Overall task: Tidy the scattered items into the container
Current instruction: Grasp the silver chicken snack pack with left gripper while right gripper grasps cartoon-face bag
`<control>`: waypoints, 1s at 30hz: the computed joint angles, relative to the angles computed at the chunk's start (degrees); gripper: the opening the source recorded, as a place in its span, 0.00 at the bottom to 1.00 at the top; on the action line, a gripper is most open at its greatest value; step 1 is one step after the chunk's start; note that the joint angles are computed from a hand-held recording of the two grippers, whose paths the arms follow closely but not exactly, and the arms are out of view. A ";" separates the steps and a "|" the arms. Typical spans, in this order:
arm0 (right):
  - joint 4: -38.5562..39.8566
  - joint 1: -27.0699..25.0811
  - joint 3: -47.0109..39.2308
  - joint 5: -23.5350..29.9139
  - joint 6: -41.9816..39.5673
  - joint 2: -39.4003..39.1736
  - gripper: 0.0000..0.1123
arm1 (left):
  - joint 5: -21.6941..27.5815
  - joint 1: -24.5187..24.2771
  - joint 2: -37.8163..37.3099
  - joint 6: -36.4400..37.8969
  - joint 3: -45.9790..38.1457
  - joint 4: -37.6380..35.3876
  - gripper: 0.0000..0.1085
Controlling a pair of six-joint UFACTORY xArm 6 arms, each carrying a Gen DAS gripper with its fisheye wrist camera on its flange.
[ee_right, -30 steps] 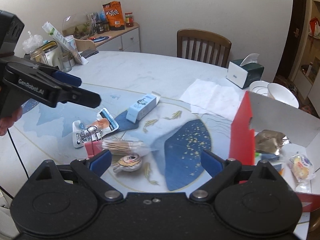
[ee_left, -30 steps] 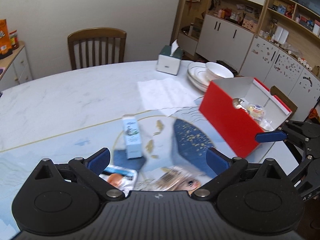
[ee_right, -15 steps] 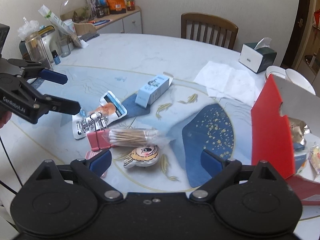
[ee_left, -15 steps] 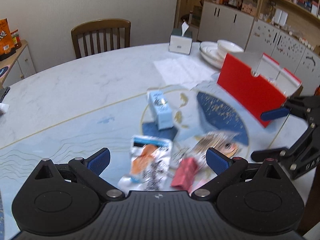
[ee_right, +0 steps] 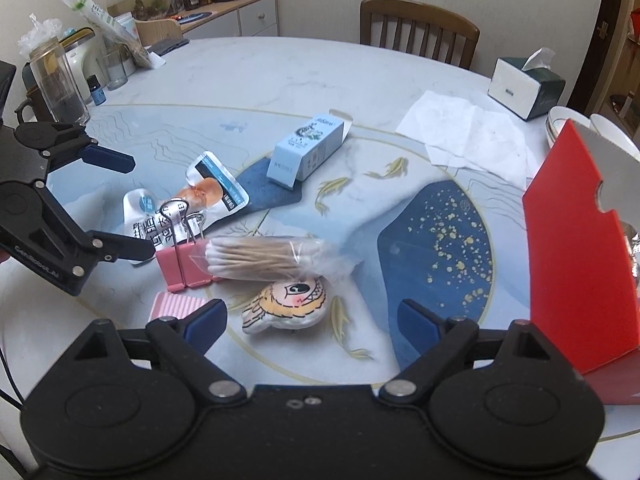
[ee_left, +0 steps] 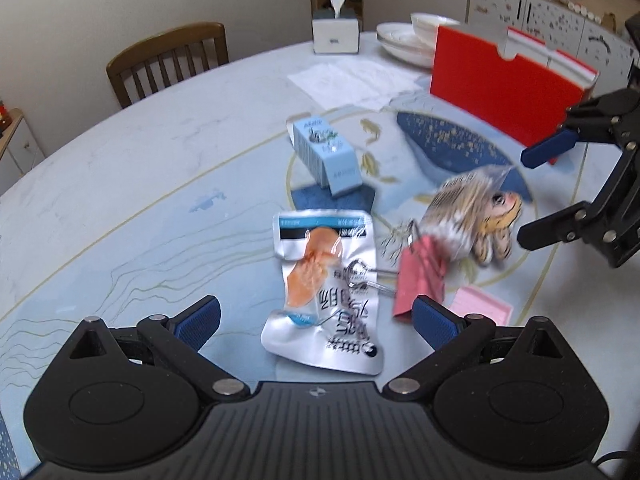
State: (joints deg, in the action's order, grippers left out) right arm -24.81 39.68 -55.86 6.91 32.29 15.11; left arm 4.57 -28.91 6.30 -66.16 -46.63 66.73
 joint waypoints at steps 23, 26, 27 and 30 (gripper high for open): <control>8.55 1.22 -5.01 2.96 -8.36 4.97 0.67 | -3.89 1.53 5.96 5.06 -2.98 -5.00 0.82; 10.44 1.41 -5.23 3.14 -9.83 5.25 0.62 | -4.25 1.71 5.97 2.84 -3.51 -2.24 0.69; 10.87 1.48 -5.32 3.22 -10.27 5.35 0.61 | -4.28 1.69 5.94 2.56 -3.59 -1.88 0.66; 10.98 1.67 -5.72 3.67 -10.55 5.65 0.55 | -4.42 1.42 5.89 3.73 -3.62 -2.60 0.57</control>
State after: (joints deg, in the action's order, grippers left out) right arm -13.83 41.34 -61.58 10.58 21.75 20.77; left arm 0.15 -27.49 12.19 -62.43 -50.25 64.12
